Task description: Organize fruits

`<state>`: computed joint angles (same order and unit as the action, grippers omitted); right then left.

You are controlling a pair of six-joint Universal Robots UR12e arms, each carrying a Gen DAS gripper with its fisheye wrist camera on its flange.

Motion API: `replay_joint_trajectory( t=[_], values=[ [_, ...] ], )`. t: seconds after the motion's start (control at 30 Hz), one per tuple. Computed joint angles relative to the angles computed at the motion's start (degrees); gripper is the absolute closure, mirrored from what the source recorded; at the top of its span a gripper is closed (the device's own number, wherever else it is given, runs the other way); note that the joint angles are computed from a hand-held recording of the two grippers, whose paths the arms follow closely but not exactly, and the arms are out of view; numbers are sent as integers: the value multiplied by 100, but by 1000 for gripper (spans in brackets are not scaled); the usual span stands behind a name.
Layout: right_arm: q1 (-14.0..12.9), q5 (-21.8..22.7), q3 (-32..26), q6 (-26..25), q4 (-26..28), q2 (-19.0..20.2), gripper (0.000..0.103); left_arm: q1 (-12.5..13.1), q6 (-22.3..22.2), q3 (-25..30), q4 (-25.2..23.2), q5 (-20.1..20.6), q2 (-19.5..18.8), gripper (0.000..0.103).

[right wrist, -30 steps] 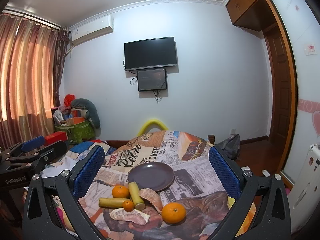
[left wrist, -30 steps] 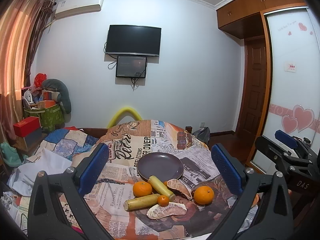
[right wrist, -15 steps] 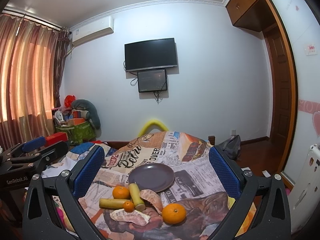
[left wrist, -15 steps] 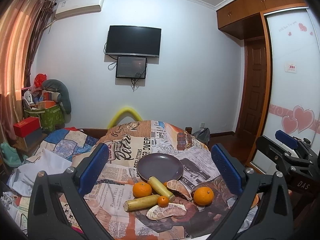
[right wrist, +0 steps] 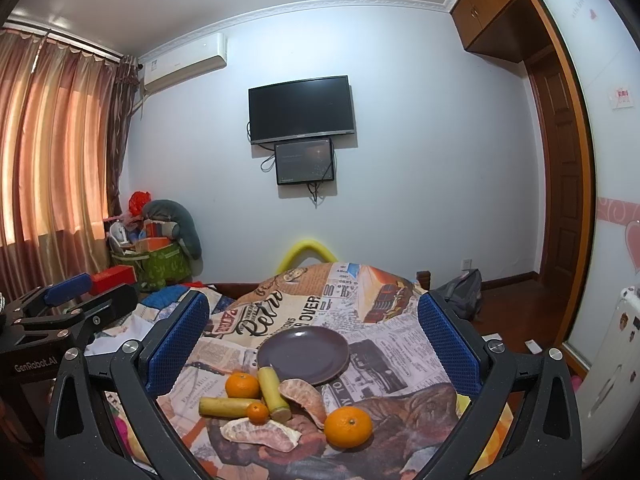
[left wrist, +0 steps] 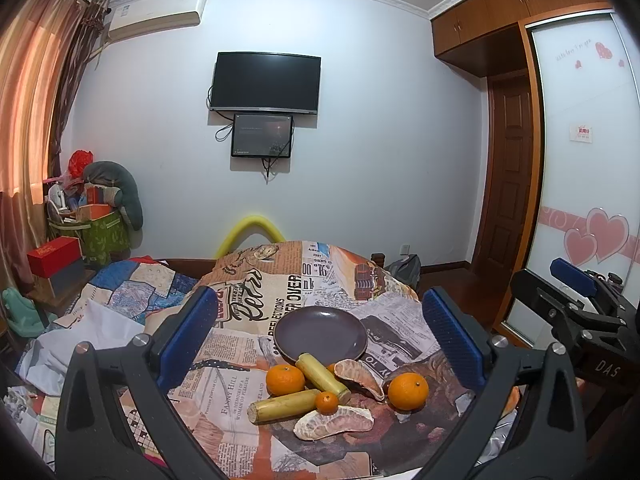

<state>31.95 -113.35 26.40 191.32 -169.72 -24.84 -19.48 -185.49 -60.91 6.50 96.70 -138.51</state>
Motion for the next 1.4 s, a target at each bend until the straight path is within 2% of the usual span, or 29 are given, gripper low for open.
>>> replay_joint_trajectory(
  t=[1.03, 1.23, 1.4],
  values=[
    [-6, -16, -7, -27, -46, 13, 0, -2, 50, 15, -35, -2, 4, 0],
    [-34, 47, -80, 5, 82, 65, 0, 14, 46, 126, -223, -14, -66, 0],
    [-47, -117, -269, -21, 417, 194, 0, 68, 13, 353, -744, -117, -189, 0]
  ],
)
